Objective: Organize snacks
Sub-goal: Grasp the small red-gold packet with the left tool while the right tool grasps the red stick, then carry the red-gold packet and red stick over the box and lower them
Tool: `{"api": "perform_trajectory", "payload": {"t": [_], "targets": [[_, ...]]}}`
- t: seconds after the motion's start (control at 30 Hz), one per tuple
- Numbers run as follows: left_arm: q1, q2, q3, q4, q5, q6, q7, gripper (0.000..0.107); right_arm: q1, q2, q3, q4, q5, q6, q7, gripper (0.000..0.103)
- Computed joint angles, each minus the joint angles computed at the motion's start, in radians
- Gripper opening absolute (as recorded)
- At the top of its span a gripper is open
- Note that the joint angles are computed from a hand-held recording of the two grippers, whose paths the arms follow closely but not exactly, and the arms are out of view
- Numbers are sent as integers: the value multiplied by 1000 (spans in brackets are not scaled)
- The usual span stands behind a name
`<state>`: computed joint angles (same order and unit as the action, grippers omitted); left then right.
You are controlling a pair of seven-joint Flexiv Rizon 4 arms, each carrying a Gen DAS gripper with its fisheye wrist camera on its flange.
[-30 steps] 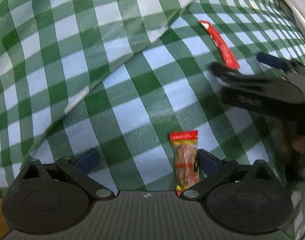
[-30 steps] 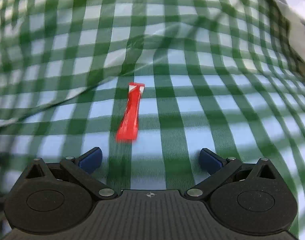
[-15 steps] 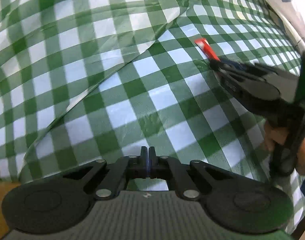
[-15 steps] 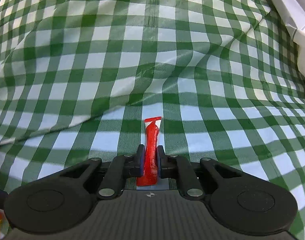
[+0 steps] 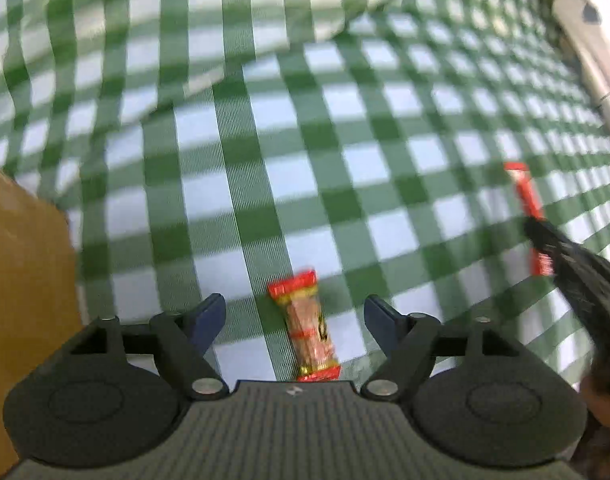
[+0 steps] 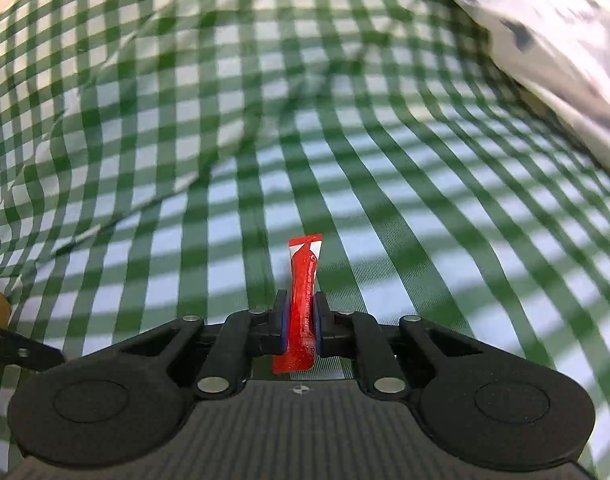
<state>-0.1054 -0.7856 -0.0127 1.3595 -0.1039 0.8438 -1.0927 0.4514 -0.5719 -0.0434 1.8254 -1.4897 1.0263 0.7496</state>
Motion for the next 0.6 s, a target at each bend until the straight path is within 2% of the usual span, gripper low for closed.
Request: {"api": "perform_trajectory", "payload": {"t": [0.03,0.07,0.1,0.13,0.2,0.33,0.5,0.6], "targets": [[-22,-17,29,-23,5,-41,-12,76,7,9,8,17,13,-14,15,12],[-24,-18,27,-14,34,-16,-26,74,11,17,14,33,24,-24,31,12],[-21,-2,18,24,45,52,-9,49,14,27,21,49,34,-30,57,12],[-12,9,3,39,44,66,21,19,16,33,25,60,38,-30,80,12],[-11,27,3,36,29,23,19,18,25,40,32,72,41,-38,113,12],[36,132,-45,159,-23,132,88,18,52,68,48,82,37,-72,148,12],[124,346,-108,387,-163,235,256,18,99,150,79,80,-64,-163,219,12],[172,492,-105,522,-275,245,376,18,122,191,120,65,-96,-191,246,12]]}}
